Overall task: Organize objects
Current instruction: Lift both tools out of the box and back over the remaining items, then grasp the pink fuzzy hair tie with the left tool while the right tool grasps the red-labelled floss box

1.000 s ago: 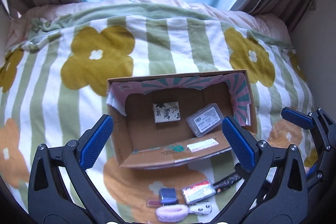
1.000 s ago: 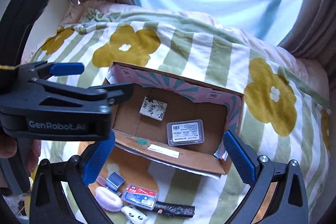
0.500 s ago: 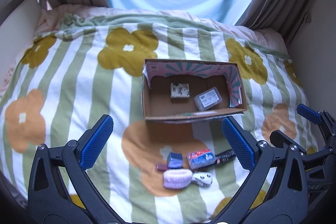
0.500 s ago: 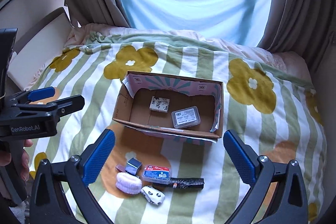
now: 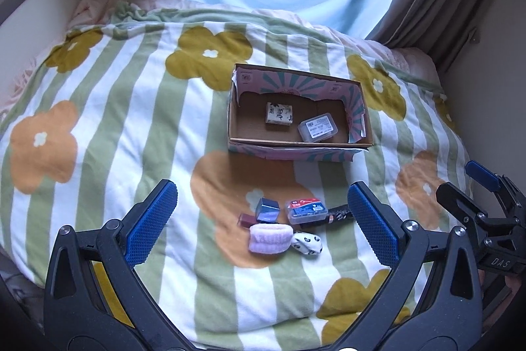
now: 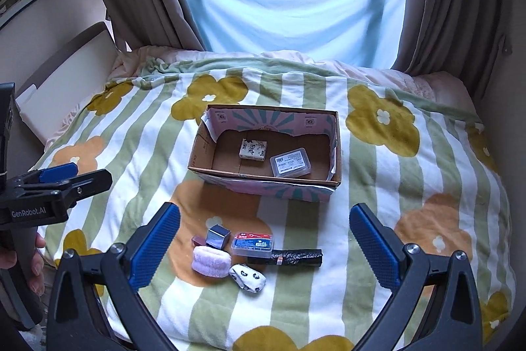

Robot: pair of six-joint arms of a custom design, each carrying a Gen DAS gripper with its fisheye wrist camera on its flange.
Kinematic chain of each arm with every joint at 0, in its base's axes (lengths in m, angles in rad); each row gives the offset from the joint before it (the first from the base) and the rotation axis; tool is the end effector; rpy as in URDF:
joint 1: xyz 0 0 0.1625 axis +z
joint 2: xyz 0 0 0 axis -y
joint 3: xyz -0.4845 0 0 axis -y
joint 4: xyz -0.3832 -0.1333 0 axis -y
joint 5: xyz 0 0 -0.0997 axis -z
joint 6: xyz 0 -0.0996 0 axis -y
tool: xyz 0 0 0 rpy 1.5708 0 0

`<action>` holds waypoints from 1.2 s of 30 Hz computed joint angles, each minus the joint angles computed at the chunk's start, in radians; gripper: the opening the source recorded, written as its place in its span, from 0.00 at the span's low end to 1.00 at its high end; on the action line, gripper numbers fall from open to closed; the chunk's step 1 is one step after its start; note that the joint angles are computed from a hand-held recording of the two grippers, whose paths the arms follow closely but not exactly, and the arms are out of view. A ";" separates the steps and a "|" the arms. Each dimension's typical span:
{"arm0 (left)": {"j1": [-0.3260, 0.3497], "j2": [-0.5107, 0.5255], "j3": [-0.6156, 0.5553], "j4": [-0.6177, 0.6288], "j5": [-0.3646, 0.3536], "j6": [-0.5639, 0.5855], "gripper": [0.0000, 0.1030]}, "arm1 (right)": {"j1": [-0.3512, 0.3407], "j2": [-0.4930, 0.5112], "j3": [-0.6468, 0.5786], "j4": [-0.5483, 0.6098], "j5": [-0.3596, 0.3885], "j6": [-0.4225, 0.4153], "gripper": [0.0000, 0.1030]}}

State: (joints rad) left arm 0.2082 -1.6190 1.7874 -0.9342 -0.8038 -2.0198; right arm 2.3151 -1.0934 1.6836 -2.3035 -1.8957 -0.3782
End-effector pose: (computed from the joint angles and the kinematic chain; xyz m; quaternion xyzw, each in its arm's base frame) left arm -0.3220 -0.2749 0.4606 -0.1366 0.8549 -0.3854 0.3193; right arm 0.5171 -0.4116 0.3003 0.5142 -0.8395 0.0984 0.1458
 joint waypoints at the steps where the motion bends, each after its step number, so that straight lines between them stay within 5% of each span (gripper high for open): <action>1: -0.004 0.002 -0.005 0.010 0.001 -0.005 1.00 | 0.000 -0.002 -0.001 0.000 0.006 -0.002 1.00; 10: -0.002 -0.005 0.068 -0.090 -0.044 0.046 1.00 | -0.023 0.011 0.002 0.022 0.031 -0.014 1.00; 20: 0.138 -0.018 0.408 -0.572 -0.146 0.231 1.00 | -0.098 0.101 0.129 -0.064 0.028 -0.060 1.00; 36: 0.329 0.108 0.636 -1.061 -0.058 0.415 0.97 | -0.186 0.273 0.207 -0.152 -0.067 -0.076 0.99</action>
